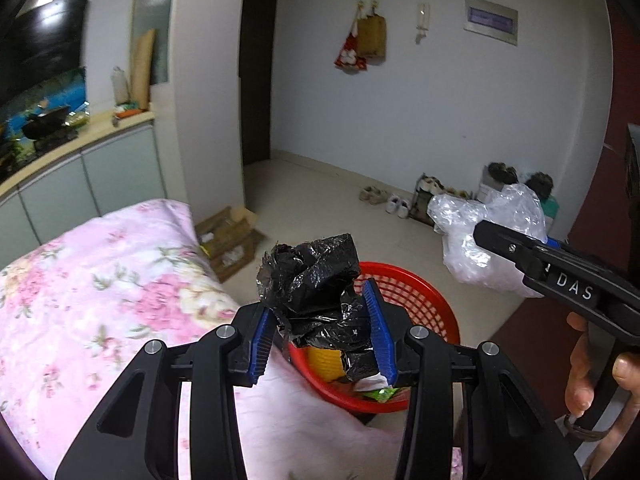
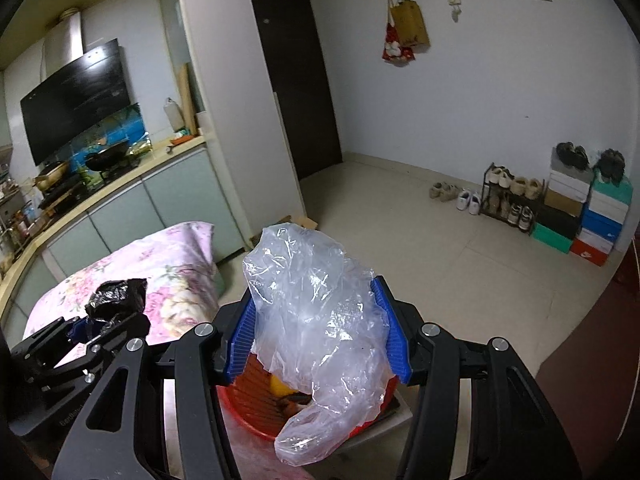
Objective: Collect trash
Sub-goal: 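Open the left tool to drop the black bag into the basket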
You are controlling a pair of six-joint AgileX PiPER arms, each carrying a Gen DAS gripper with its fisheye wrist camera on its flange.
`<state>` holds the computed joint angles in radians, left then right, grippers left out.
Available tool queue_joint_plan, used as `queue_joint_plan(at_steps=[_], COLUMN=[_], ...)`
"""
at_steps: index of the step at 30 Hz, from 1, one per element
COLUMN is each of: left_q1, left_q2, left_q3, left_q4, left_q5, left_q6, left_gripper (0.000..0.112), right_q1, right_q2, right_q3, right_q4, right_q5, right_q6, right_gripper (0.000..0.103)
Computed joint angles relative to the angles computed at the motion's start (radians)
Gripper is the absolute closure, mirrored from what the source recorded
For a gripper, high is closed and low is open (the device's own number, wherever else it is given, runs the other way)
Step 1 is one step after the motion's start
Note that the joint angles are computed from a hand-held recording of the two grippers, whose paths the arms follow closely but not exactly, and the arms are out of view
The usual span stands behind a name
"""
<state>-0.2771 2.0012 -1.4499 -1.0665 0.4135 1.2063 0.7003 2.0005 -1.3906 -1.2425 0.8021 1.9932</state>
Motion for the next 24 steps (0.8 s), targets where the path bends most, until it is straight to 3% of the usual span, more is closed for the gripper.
queue_joint_plan(at_steps=[9,15,18,20,24], left_q1=[-0.058,-0.084,-0.086,-0.083,-0.070], left_q2=[0.233,0.362,0.405,0.414,0.405], left_q3=[-0.300,-0.477,-0.536,-0.544,-0.531], left_q4=[0.301,0.419,0.445,0.441,0.432], left_q5=[0.143,0.226,0.257,0.257,0.242], left_q6=[-0.342,-0.473,-0.511,-0.517,-0.525], left_gripper=[0.072,0.069,0.056,0.038,0.032], right_q1=[-0.066,-0.108,-0.127,-0.138,-0.154], right_q2=[0.020,0.045,0.059,0.072,0.097], right_q3=[0.026,0.038,0.034,0.023,0.011], right_q4=[0.045,0.060,0.067,0.079,0.084], right_q5=[-0.044,-0.090,-0.108,-0.119,-0.150], right_q6=[-0.001,-0.005,-0.016,-0.034,-0.051], right_gripper=[0.050,0.050,0.050,0.050,0.050])
